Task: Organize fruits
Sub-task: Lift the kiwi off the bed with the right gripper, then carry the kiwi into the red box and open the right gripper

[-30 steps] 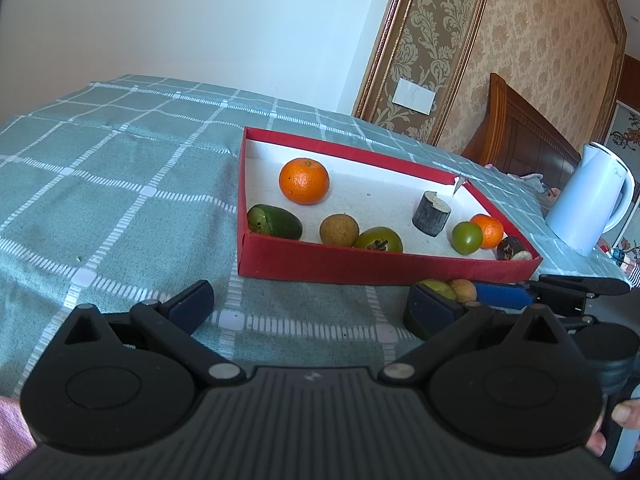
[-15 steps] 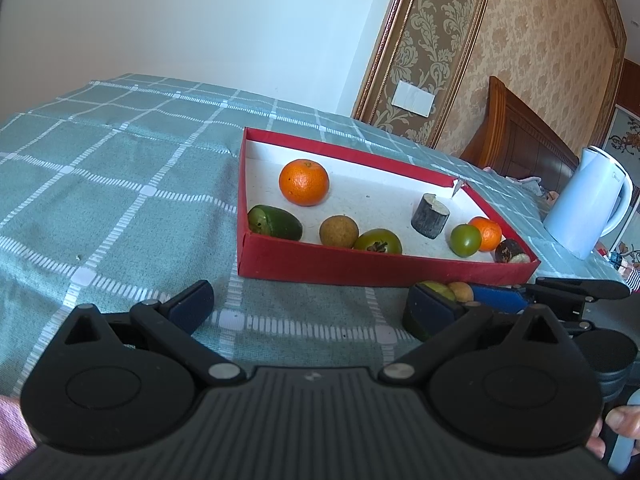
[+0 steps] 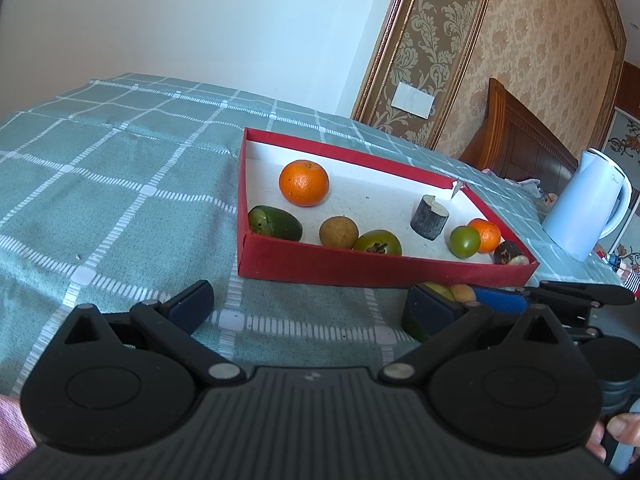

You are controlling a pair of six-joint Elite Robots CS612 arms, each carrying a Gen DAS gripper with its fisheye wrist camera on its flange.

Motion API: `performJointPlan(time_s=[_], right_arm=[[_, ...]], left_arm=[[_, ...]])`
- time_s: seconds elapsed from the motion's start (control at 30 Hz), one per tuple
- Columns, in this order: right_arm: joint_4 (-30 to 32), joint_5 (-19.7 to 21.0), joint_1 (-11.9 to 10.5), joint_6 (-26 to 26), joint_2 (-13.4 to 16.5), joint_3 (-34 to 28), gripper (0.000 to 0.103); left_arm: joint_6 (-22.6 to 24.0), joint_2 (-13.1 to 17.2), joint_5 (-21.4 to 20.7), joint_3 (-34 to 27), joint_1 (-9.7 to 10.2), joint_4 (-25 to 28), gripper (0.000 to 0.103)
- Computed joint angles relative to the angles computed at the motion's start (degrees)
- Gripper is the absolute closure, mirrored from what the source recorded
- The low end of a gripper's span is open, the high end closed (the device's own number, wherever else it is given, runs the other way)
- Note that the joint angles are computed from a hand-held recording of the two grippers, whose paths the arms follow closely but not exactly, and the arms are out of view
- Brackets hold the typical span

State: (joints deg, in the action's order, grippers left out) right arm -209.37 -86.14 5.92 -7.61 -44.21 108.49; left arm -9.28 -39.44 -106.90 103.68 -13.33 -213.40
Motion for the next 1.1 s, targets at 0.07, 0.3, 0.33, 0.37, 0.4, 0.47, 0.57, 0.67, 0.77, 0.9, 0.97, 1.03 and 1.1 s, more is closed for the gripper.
performJointPlan(time_s=[0.07, 0.3, 0.33, 0.37, 0.4, 0.47, 0.57, 0.67, 0.77, 0.9, 0.97, 1.03, 1.1], right_arm=[[-0.6, 0.7, -0.2, 0.1, -0.3, 0.6, 0.077], [-4.2, 0.8, -1.4, 2.6, -0.9, 2.4, 0.077], [-4.7, 0.7, -1.6, 3.0, -1.0, 2.5, 0.078], [-5.4, 0.4, -1.7, 3.3, -1.1, 2.6, 0.077], [-5.9, 0.0, -1.9, 3.5, -1.1, 2.6, 0.078], [-6.4, -0.8, -2.2, 4.1, -1.1, 2.2, 0.078], [-6.8, -2.1, -2.6, 5.1, -0.8, 1.2, 0.078], [-7.3, -3.4, -2.9, 5.4, -0.5, 0.1, 0.078], [-6.7, -5.1, -3.1, 5.8, 0.0, -1.6, 0.078], [-3.9, -7.3, -3.5, 6.0, 0.9, -4.5, 0.077], [-2.4, -8.4, -3.7, 6.3, 1.4, -5.8, 0.077], [-1.2, -9.0, -3.9, 7.1, 1.8, -7.1, 0.077], [0.0, -9.4, -4.1, 7.8, 2.2, -8.2, 0.077]], left_arm=[[0.1, 0.0, 0.0, 0.0, 0.00, 0.0, 0.000], [0.0, 0.0, 0.0, 0.0, 0.01, 0.0, 0.000], [0.1, 0.0, 0.0, 0.0, 0.02, 0.1, 0.000], [0.1, 0.0, 0.0, -0.1, 0.03, 0.1, 0.000], [0.1, 0.0, 0.0, -0.1, 0.03, 0.1, 0.000], [0.1, 0.0, 0.0, -0.1, 0.03, 0.1, 0.000], [0.1, 0.0, 0.0, -0.1, 0.04, 0.1, 0.000], [0.1, 0.0, 0.0, -0.1, 0.03, 0.1, 0.000], [0.1, 0.0, 0.0, 0.0, 0.00, 0.1, 0.000], [0.2, 0.0, 0.1, 0.0, 0.01, 0.2, 0.000], [0.4, 0.0, 0.2, 0.0, -0.02, 0.3, 0.000], [0.5, 0.0, 0.3, 0.0, -0.06, 0.3, 0.000], [0.6, -0.1, 0.4, 0.1, -0.12, 0.4, 0.000]])
